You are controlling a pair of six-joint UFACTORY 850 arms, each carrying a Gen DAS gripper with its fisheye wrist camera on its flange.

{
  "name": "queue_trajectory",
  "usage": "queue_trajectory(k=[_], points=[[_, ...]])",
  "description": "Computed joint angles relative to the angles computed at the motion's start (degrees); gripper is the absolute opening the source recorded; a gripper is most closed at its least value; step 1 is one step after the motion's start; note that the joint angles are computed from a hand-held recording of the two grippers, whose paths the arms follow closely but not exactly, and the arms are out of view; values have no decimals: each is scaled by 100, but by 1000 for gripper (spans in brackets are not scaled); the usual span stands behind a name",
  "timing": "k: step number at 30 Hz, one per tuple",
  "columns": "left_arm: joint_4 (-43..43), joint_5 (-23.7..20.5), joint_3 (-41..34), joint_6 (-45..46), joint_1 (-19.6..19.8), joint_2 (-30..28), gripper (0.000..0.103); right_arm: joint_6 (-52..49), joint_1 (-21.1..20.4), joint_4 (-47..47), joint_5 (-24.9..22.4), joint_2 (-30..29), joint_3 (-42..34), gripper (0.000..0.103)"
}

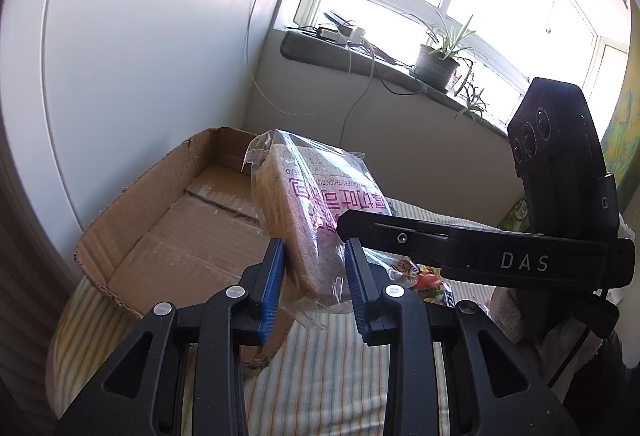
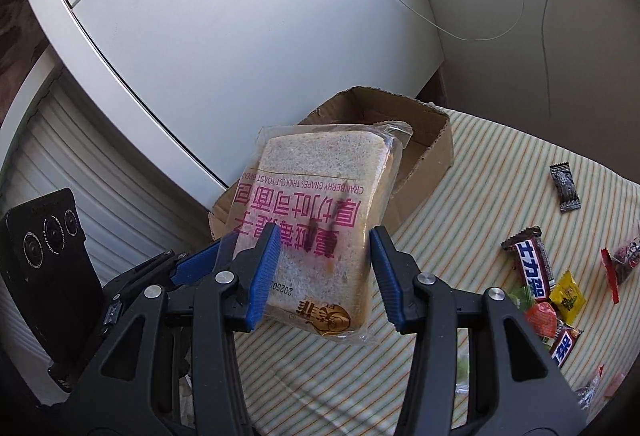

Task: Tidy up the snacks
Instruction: 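Carry the bread loaf into the cardboard box and open the right gripper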

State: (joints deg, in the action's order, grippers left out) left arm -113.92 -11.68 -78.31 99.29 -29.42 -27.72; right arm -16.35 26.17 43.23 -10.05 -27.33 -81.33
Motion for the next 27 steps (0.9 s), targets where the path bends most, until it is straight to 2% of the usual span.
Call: queue_trajectory(k=[5, 9, 13, 17, 20, 24, 27], points=[[-267, 161, 8, 197, 152, -32, 29, 104, 65, -217, -281, -467, -594, 49], [131, 238, -107, -295, 274, -147, 29, 118, 97, -238, -474, -802, -997, 49], [439, 343, -180, -674, 340, -249, 29, 462, 161, -641, -618, -1110, -1371, 48], [679, 466, -172, -916, 361, -271, 29, 619, 210, -829, -722, -1283, -1573, 48], [1227, 577, -220, -1491, 352, -313, 29, 938, 236, -1265, -776, -1342, -1660, 48], [580, 812, -201, -839, 296, -301, 29, 2099, 309, -2563, -847, -1409, -1831, 52], [220, 881, -169, -492, 287, -270, 28, 2159, 309, -2649, -748, -1291, -1665, 52]])
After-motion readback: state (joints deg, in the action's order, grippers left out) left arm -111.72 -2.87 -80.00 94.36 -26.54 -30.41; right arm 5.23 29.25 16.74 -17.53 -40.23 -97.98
